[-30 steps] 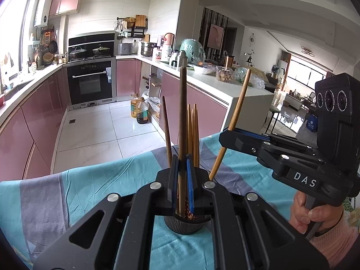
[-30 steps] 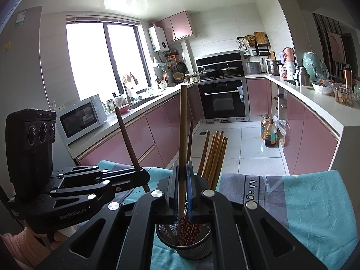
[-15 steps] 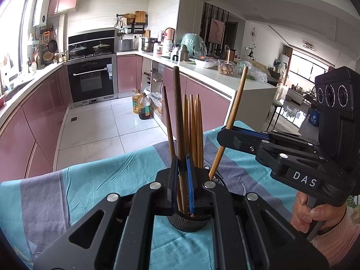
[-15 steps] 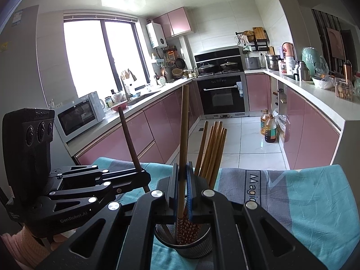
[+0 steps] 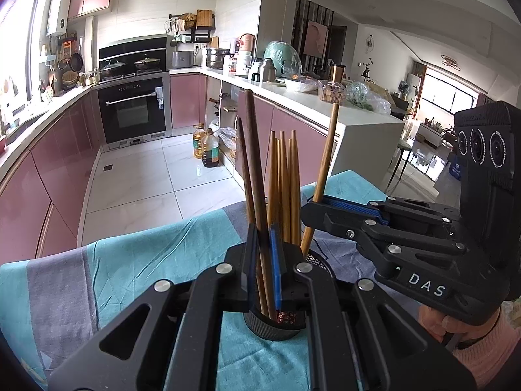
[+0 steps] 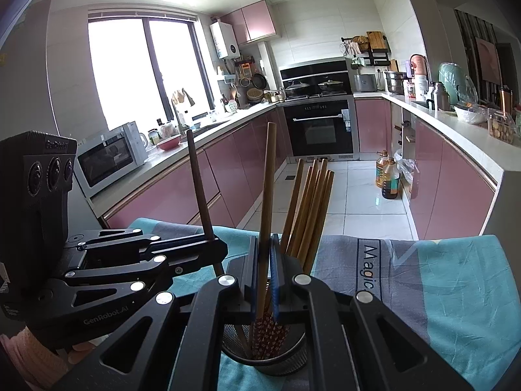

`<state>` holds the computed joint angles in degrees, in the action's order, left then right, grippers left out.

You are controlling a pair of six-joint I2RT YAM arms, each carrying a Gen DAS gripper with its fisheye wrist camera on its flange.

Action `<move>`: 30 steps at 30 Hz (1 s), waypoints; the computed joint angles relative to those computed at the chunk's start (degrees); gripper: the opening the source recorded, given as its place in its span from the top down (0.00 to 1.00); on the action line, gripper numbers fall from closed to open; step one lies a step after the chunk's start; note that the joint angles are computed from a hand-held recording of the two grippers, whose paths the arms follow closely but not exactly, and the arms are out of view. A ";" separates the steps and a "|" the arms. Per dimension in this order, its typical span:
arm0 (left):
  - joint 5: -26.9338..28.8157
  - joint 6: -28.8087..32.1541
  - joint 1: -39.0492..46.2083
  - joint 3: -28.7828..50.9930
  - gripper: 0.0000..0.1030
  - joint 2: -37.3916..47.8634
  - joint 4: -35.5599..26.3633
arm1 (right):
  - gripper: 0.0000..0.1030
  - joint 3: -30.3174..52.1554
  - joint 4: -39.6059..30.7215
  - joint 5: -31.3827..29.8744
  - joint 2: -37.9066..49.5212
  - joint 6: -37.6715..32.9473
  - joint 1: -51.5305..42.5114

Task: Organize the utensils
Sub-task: 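Lower both chopsticks into the mesh cup beside the others, then open both grippers to release the chopsticks and pull back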

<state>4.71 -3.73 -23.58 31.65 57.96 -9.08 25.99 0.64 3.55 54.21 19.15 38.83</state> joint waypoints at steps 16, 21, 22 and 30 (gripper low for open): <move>3.29 0.49 3.17 4.26 0.91 11.04 2.89 | 0.94 1.79 1.32 -1.79 5.26 1.59 -1.77; 4.84 0.89 4.07 3.81 0.91 11.84 3.89 | 0.93 1.78 2.33 -2.96 6.32 2.23 -3.02; 5.02 1.04 4.29 3.39 0.90 11.65 4.28 | 0.93 1.62 2.36 -2.57 6.28 2.37 -2.82; 5.25 1.38 7.57 -4.00 0.68 3.74 7.53 | 0.75 -0.89 0.29 0.97 0.20 2.08 -0.38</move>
<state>9.96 -2.35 -16.01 27.65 61.70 -1.55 25.11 0.93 4.51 54.41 21.23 38.44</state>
